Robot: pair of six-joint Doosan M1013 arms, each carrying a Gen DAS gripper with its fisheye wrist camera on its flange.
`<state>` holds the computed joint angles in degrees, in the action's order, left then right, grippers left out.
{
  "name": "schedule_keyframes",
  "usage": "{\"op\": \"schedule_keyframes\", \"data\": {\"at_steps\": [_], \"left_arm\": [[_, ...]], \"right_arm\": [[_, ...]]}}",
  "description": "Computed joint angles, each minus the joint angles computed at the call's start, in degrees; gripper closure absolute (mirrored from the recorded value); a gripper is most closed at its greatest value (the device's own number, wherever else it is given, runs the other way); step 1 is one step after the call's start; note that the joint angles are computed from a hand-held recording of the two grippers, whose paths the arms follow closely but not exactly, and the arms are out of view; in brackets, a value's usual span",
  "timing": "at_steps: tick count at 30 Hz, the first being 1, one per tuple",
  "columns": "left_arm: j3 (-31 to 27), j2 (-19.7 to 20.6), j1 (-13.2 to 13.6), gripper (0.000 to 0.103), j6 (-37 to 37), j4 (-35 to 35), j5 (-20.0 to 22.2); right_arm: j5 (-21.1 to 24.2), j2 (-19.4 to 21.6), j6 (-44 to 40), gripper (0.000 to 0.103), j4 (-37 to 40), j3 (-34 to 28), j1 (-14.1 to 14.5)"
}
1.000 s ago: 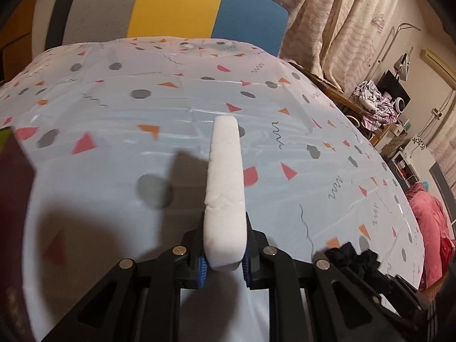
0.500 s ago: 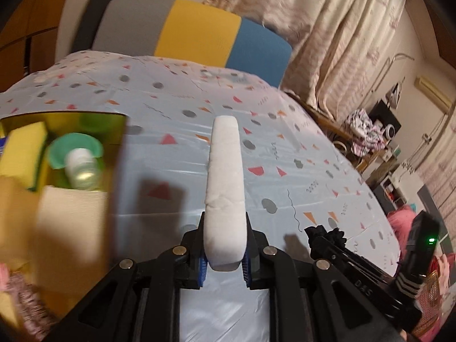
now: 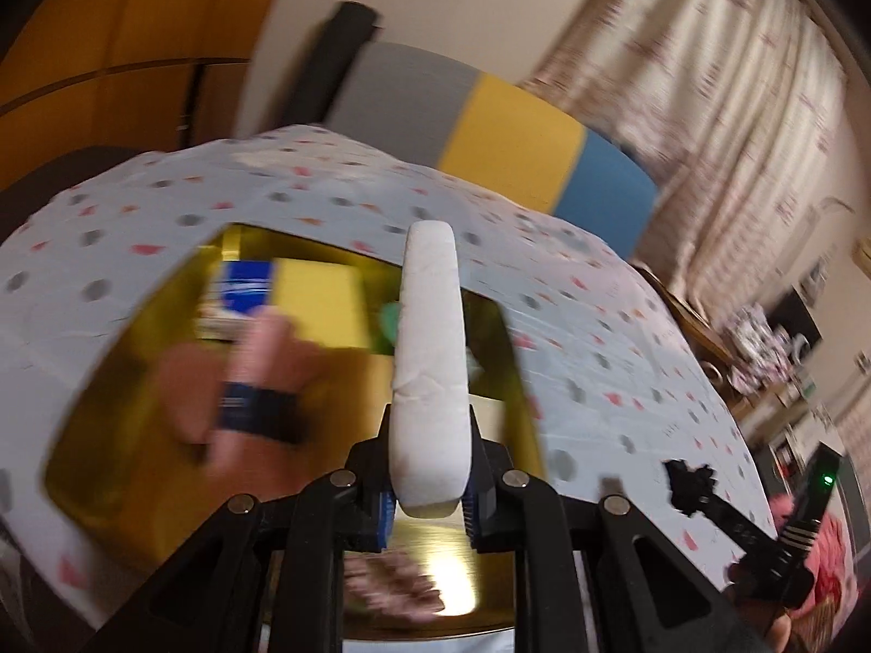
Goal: Organize rigid objects
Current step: 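Carry the white sponge block over the tray with the left tool while the right tool holds the black scrunchie, then release the white sponge block into the tray with the left tool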
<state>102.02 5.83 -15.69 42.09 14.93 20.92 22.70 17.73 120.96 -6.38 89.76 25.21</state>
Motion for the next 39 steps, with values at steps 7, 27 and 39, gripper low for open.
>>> {"op": "schedule_keyframes", "data": {"at_steps": [7, 27, 39], "left_arm": [[3.2, -2.0, 3.9, 0.086, -8.1, 5.4, 2.0], [-4.2, 3.2, 8.7, 0.087, 18.3, -16.8, 5.3], [-11.0, 9.4, 7.3, 0.077, 41.6, -45.8, 12.0]], "right_arm": [[-0.9, 0.2, -4.8, 0.066, 3.2, -1.5, 1.9], [0.5, 1.0, -9.7, 0.066, 5.5, -3.5, 4.6], [1.8, 1.8, -10.7, 0.066, 6.3, -4.5, 5.0]]}}
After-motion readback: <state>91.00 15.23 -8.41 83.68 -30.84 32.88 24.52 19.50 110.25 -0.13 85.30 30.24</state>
